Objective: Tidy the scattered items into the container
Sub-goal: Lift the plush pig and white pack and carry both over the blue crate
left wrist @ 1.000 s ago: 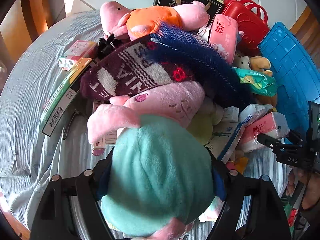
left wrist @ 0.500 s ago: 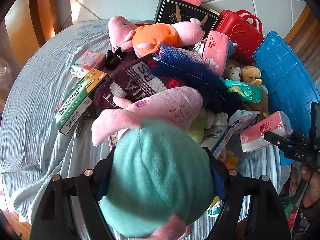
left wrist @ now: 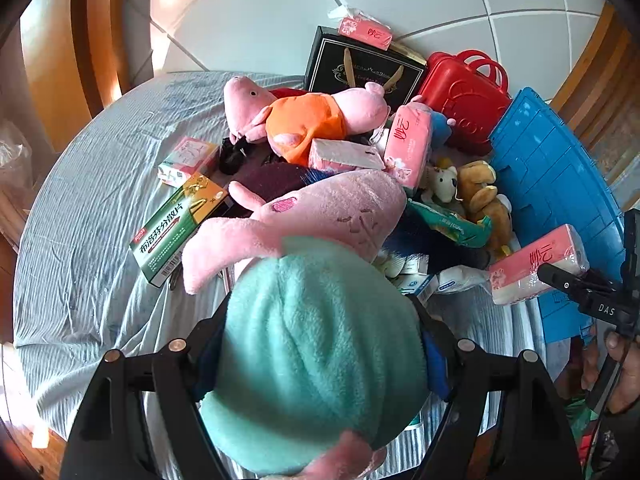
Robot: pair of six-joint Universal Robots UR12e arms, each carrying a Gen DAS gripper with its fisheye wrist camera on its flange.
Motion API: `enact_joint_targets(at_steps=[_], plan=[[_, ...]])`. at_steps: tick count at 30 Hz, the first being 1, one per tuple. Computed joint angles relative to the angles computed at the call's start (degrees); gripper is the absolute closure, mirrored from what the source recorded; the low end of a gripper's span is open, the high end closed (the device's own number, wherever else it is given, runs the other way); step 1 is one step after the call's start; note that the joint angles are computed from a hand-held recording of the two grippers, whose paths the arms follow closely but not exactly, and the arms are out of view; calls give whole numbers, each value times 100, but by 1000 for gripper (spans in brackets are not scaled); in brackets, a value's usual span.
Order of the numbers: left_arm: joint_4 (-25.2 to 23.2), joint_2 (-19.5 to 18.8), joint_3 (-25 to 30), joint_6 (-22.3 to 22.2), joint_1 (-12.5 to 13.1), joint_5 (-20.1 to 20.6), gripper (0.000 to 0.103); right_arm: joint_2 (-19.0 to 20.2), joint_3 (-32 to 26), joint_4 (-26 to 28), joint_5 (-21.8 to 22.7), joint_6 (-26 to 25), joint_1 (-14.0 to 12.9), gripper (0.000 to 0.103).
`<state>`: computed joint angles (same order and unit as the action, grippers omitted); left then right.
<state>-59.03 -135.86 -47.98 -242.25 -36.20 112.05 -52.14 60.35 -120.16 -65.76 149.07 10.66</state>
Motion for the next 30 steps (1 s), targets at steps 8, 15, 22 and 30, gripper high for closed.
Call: enact_joint_targets(at_steps=[8,15,22,30], plan=[[-95,37,127,-78,-51,254,24,-133,15,-24,162,-43,-88,18],[-181,29,262,-102,-97,417,24,-212,26,-15,269,-44,-163,18],[-287,-51,511,-107,-146,543,24,-286,8,39,432,-115,-219,18],[-517,-262,1072,-12,-195,720,24,-378,-30,93,689,-189,-282,18]])
